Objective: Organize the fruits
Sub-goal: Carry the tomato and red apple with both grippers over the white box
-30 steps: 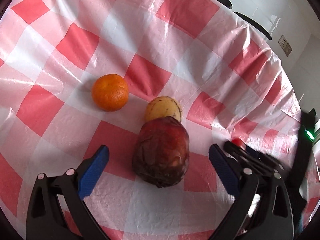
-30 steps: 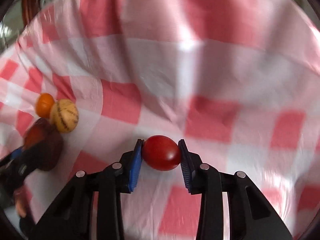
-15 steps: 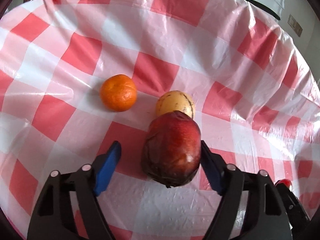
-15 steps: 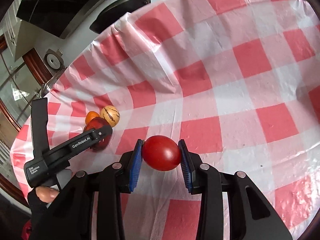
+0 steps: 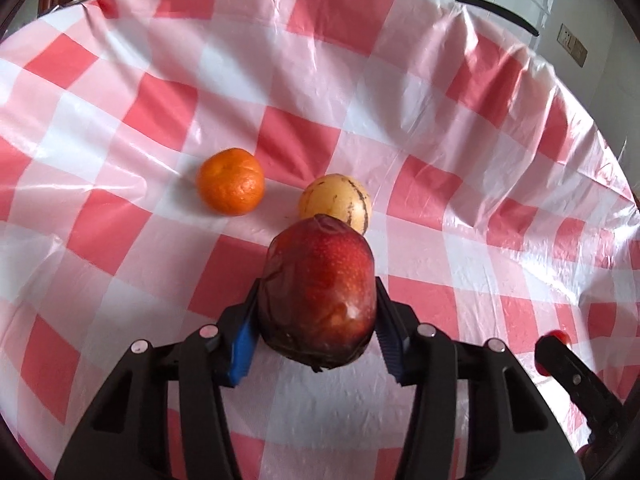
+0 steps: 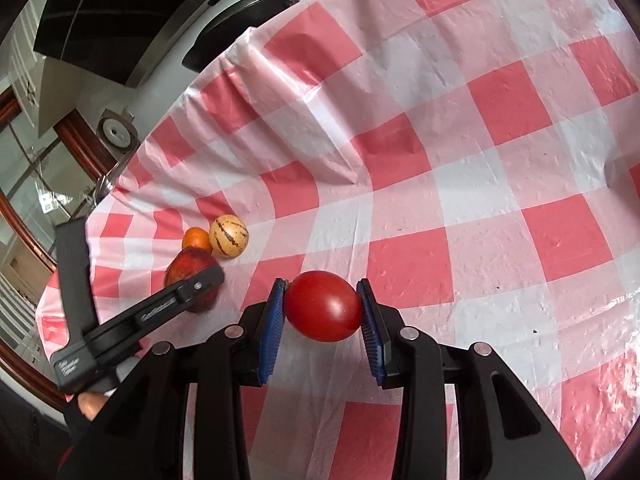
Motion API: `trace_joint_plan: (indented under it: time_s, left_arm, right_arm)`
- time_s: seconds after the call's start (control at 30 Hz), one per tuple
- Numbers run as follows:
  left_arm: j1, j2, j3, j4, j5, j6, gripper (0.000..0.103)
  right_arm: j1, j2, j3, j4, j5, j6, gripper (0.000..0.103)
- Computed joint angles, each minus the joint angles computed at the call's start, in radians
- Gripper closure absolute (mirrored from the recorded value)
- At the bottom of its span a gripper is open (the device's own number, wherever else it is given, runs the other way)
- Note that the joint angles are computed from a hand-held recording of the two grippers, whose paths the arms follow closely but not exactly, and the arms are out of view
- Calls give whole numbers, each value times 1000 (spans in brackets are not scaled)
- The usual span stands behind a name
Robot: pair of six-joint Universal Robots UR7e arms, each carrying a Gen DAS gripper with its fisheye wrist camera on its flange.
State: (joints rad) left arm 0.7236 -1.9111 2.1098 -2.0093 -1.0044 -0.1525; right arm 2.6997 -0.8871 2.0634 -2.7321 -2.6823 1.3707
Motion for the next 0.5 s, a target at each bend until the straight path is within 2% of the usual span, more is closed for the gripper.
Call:
trace_joint_plan:
  time_s: [0.17,0.3,0.43,0.5]
  left_arm:
    - [-33,-103,6,62,16,-55,52]
    - [-88,-229,-1,213,43,-150,52]
    - [-191,-366,-20,428,91,-286,52]
    - [-278,-451,-48,584,129,-377,52]
  right_arm:
    - [-3,0,3,-22,11,-17,67]
    - [-6,1,3,-40,19,-36,67]
    - [1,3,1,-40,10,-31,67]
    - [9,9,-12,-25,11,-42,67]
